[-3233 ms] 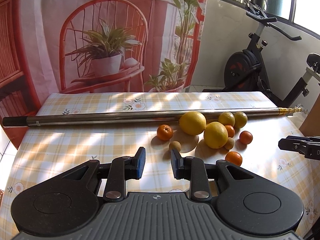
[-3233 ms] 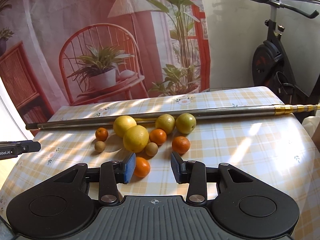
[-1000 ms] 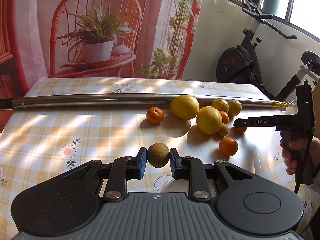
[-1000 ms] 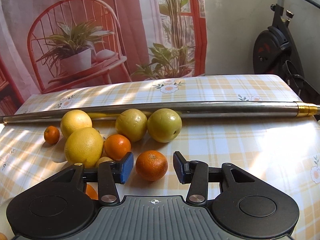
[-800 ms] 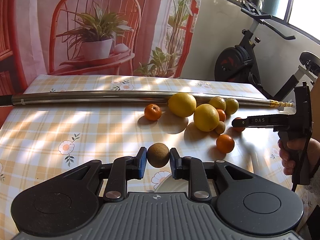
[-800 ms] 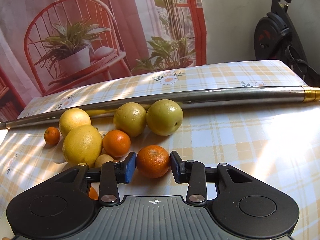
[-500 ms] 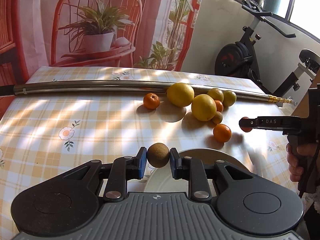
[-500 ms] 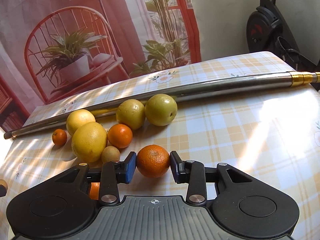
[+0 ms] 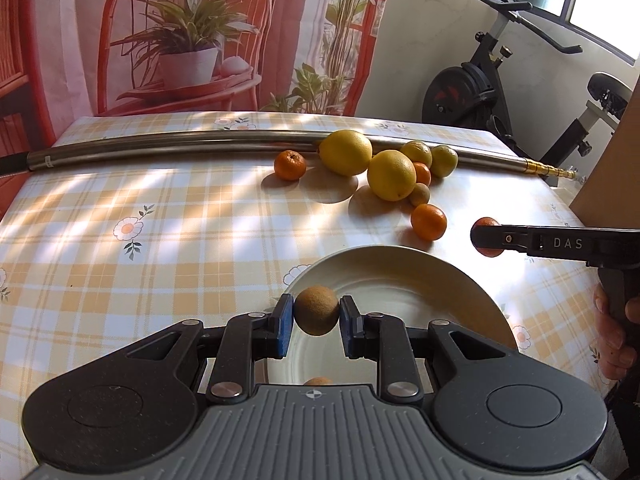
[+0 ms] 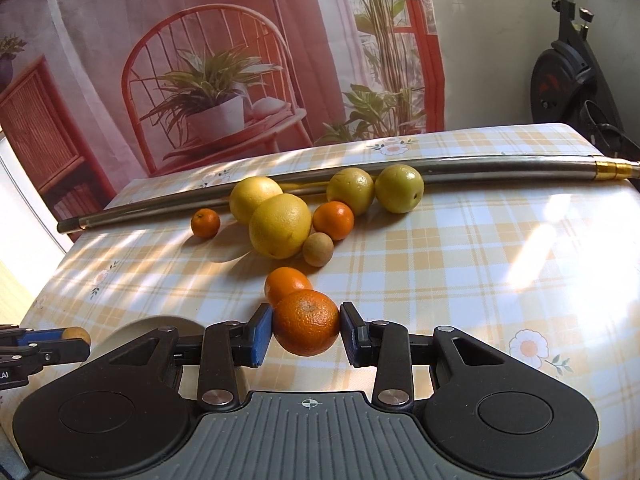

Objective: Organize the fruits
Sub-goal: 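Lower both held fruits onto the white plate and open both tools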

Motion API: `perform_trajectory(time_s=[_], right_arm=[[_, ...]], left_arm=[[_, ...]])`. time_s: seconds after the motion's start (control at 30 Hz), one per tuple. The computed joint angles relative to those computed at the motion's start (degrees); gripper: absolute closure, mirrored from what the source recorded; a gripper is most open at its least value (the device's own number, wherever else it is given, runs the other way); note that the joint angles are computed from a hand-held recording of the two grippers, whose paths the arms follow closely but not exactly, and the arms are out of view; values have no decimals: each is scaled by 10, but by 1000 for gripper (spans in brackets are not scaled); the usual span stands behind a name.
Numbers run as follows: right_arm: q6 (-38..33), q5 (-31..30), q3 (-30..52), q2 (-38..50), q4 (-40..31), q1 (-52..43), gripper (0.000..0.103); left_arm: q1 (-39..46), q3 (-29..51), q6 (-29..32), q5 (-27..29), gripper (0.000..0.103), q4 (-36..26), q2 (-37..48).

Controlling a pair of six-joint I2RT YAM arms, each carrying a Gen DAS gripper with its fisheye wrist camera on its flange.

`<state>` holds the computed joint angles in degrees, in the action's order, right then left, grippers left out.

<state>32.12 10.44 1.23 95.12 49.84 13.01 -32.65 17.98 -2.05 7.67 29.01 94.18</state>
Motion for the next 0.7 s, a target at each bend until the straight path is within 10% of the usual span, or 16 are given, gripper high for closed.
perform_trajectory(time_s=[0.7], right_arm=[[133, 97, 64, -51, -215, 246, 70]], left_arm=[[-25, -7, 4, -28, 77, 12, 36]])
